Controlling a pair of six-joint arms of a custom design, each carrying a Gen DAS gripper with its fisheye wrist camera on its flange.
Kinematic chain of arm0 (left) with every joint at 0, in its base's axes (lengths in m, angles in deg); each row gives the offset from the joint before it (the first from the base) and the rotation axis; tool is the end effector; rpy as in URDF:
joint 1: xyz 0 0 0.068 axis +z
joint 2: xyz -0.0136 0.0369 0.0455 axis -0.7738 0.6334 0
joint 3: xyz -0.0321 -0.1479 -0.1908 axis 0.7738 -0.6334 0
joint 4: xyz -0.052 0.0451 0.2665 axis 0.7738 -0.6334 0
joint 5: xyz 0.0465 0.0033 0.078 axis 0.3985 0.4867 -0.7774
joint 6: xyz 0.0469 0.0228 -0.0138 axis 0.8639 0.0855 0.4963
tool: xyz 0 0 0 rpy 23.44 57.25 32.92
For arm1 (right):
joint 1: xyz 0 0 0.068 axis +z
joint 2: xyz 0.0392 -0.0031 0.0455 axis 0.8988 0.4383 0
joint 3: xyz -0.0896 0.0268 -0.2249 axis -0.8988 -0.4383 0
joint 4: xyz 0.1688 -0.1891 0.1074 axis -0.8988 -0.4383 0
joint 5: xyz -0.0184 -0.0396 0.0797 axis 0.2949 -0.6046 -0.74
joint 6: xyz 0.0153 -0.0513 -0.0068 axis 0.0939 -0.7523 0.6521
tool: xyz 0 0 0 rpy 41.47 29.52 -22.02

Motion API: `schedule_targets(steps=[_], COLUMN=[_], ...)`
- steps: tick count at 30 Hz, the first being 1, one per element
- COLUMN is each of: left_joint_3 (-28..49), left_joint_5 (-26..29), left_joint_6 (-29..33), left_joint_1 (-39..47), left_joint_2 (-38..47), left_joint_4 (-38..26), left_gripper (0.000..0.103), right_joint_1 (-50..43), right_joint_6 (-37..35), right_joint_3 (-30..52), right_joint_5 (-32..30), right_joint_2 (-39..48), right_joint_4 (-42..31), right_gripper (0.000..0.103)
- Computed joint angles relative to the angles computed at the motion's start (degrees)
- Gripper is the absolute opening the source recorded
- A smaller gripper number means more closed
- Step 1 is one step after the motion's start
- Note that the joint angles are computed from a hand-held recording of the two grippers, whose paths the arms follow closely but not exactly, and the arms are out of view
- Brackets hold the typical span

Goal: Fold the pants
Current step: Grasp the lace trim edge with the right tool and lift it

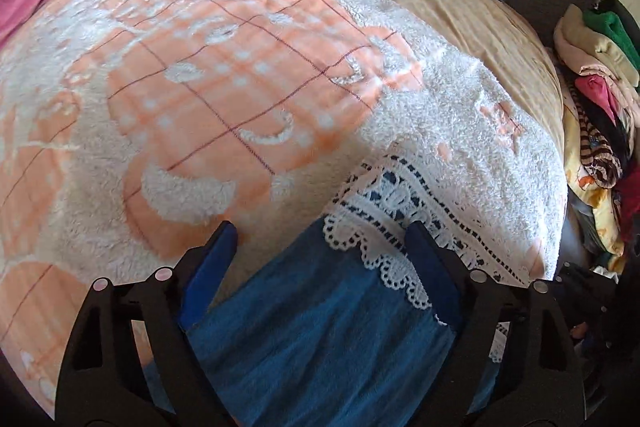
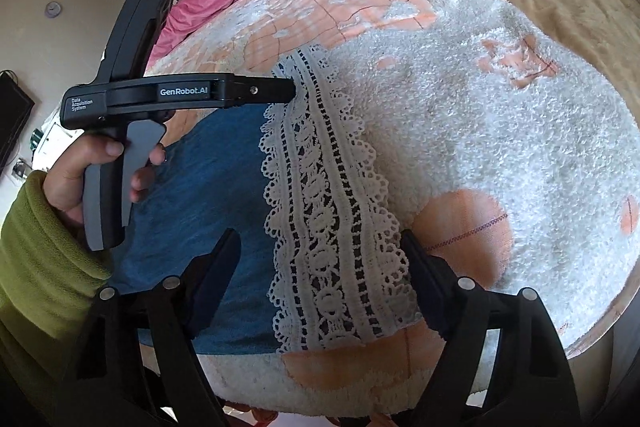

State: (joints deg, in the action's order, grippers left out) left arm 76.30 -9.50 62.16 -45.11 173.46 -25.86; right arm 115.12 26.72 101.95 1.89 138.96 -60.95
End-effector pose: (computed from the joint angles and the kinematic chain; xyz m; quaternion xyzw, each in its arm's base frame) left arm 0.4069 0.0228 0.1785 0.3783 0.8912 -0.1932 0.1590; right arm 0.1586 0.1810 0.1742 0.1441 0.9360 0.1738 0.2701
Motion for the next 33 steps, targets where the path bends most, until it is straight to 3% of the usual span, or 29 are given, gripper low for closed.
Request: schedule_targets(steps=[1, 2, 4, 5, 7, 11, 15, 17, 20, 23, 25, 27, 33], left_joint_3=[0.7, 1.8, 4.9, 7.3, 7.8, 8.1, 4.1, 2.2, 1.5, -0.6, -0.1, 1.9, 7.3], left_joint_5=[0.7, 1.8, 3.7, 4.8, 5.8, 6.7, 7.4, 6.9, 7.0, 7.2, 8.1, 9.4, 15.2], left_joint_6=[0.2, 0.7, 2.8, 5.0, 6.9, 6.5, 4.1, 3.3, 2.2, 2.3, 2.9, 3.3, 11.6], left_joint_1=[0.0, 0.2, 0.6, 0.9, 1.1, 1.1, 0.6, 0.5, 0.7, 1.3, 2.3, 3.6, 10.8], left_joint_2=[0.8, 1.8, 4.1, 5.7, 6.0, 7.2, 4.9, 3.4, 2.6, 0.9, 1.0, 1.8, 1.7], left_joint_4=[-0.6, -1.7, -6.1, -9.7, -10.9, -11.3, -7.4, -5.6, -5.0, -3.3, -4.2, -6.7, -17.7], left_gripper=[0.077, 0.074, 0.052, 0.044, 0.039, 0.045, 0.047, 0.047, 0.038, 0.030, 0.019, 0.015, 0.011], right_joint_1=[0.0, 0.1, 0.4, 0.5, 0.0, -1.0, -1.6, -1.6, -1.5, -1.3, -0.6, 1.1, 6.0], right_joint_6=[-0.1, 0.0, 0.4, 0.7, 0.8, 0.2, -0.6, -0.8, -1.2, -2.5, -4.1, -6.0, -12.6], right_joint_3=[0.0, -0.3, -1.4, -2.6, -3.7, -3.0, -2.9, -3.3, -3.9, -4.6, -5.5, -5.2, -0.4], right_joint_5=[0.0, 0.1, 1.1, 1.0, 0.3, -1.3, -2.1, -1.9, -2.2, -3.0, -2.7, -0.6, 3.4], right_joint_2=[0.0, -0.3, -2.3, -4.0, -5.1, -3.3, -2.6, -3.1, -3.8, -4.5, -5.9, -6.3, -1.7], right_joint_4=[0.1, 0.2, 0.5, 1.3, 2.2, 3.1, 3.9, 4.1, 4.9, 7.1, 9.8, 11.3, 14.3], right_gripper=[0.079, 0.071, 0.047, 0.044, 0.045, 0.054, 0.054, 0.048, 0.034, 0.028, 0.026, 0.026, 0.026])
